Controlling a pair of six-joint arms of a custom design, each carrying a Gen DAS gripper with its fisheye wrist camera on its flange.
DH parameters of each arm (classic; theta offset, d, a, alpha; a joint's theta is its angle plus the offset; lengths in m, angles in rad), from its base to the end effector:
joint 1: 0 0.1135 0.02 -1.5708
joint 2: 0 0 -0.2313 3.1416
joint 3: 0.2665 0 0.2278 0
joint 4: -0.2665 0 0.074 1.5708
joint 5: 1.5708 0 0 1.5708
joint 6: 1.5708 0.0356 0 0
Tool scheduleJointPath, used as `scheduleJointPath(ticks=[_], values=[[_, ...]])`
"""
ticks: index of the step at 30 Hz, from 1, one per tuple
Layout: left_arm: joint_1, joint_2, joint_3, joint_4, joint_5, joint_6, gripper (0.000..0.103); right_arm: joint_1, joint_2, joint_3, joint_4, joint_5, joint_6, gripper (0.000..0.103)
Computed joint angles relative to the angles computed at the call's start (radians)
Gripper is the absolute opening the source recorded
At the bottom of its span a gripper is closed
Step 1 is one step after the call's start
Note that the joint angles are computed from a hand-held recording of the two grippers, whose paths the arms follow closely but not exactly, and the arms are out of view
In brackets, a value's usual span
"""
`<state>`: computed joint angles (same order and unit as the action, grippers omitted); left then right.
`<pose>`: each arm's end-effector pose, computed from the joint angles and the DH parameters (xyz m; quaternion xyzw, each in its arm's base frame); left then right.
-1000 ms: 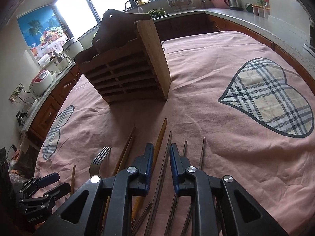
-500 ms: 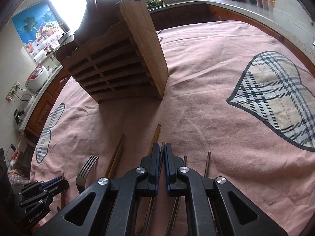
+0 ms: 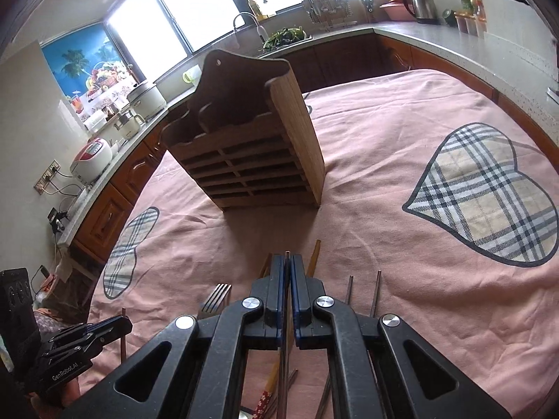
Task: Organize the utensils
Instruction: 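Lift both held chopsticks and lower them into the wooden utensil holder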
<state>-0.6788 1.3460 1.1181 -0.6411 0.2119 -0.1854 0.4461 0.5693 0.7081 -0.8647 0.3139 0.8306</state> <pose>0.2026 -0.1730 0.2647 0.2633 0.8966 -0.2333 0.2688 0.1087 0.0398 0.2564 0.2350 0.8720 0.1268 0.4102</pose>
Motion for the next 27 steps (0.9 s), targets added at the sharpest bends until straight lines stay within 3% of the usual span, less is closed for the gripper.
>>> scheduleJointPath(ticks=[15,27], values=[[0.012,-0.139,0.118,-0.083,0.016,0.013,0.005,0.449,0.11,0.332,-0.258,0.447,0.199,0.003],[0.025,-0.142,0.184,-0.076,0.02,0.005,0.005,0.552,0.137,0.421,-0.333,0.568,0.246,0.003]])
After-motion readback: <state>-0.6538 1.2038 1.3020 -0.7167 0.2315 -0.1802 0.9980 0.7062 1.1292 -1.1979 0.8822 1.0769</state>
